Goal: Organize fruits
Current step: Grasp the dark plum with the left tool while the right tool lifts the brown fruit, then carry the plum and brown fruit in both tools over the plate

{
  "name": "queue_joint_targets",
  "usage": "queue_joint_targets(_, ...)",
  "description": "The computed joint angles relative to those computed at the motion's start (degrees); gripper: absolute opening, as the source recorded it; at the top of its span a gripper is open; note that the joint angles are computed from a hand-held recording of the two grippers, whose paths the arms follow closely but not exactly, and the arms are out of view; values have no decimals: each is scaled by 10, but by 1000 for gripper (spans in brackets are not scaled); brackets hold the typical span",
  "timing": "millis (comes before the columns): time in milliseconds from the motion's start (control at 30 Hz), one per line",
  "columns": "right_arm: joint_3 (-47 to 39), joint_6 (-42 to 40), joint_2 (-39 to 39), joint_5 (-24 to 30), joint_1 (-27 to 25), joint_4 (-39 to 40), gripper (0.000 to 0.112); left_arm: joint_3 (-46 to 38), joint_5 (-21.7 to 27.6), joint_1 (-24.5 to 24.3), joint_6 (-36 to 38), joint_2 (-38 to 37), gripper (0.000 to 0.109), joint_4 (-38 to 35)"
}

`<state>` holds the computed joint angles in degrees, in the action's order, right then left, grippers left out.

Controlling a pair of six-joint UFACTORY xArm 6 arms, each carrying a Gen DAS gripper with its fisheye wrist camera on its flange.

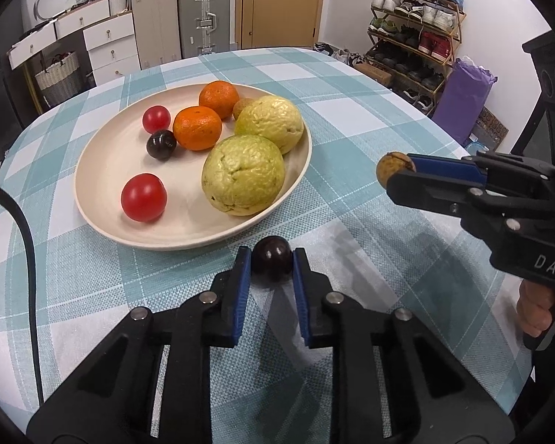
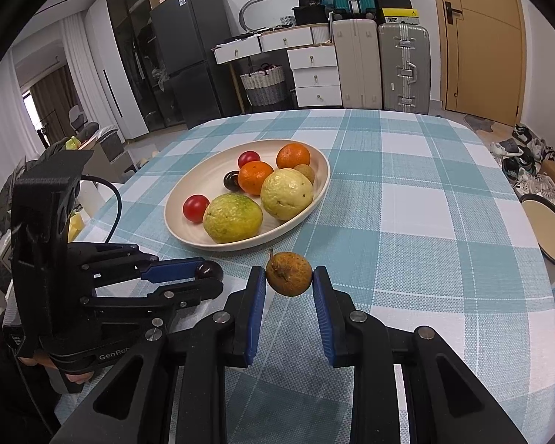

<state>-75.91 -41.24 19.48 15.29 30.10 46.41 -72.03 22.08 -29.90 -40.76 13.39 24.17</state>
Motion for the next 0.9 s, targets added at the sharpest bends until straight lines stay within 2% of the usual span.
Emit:
queue_joint_targets(333,2,2,-2,-3,2,-1,27,41,-40,4,-15,-31,19,17)
queue_joint_targets(733,-4,-22,1,-6,9,26,27,87,-69,21,-110,-93,19,121)
queue_joint_targets(900,-16,-35,7,-7,14,43,27,95,-54,30,-174,-118,19,200)
